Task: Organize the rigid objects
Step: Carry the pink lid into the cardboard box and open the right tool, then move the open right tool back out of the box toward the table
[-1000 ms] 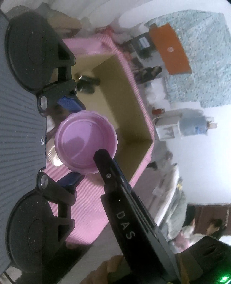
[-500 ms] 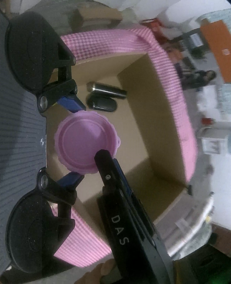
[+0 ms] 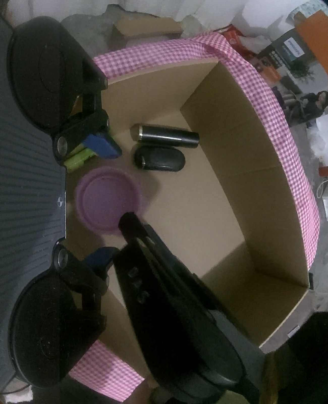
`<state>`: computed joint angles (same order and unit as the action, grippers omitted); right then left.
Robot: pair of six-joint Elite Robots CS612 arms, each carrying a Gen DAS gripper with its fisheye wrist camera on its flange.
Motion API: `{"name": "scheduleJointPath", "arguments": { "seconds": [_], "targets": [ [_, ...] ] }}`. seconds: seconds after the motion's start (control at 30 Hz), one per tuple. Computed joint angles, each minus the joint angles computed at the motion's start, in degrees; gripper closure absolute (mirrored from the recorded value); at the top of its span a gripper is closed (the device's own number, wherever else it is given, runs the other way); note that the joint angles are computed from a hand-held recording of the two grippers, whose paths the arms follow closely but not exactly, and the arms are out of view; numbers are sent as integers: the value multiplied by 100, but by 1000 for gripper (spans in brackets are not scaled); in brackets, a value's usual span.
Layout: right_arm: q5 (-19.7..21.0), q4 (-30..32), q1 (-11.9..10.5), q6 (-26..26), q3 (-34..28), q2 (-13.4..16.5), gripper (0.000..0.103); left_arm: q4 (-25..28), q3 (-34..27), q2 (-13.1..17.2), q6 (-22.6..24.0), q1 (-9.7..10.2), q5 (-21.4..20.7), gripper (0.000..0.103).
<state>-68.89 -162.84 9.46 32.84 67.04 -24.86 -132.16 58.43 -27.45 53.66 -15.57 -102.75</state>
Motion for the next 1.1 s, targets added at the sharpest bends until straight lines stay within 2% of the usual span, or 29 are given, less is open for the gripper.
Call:
{"name": "scheduleJointPath", "arguments": {
  "seconds": [0.2,0.43,0.6,0.83,1.1],
  "targets": [
    [63,64,2,1,-37,10,84,-136,99,-56,27,-1,-6,20],
    [67,-610,5,233,283,-120,83,-609,380,-222,-5,51,-210,17],
    [-104,-1494,29,456,764,-361,83,-1009,674,-426,2,156,-628,14],
    [-730,-2819,148,615,1616,-804,83,-1682,1209,-745,38,355,-1406,9],
    [-1487,-4722,333,955,2730,-1195,82,-2912,2004,-992,344,572,-1990,8]
  ]
}}
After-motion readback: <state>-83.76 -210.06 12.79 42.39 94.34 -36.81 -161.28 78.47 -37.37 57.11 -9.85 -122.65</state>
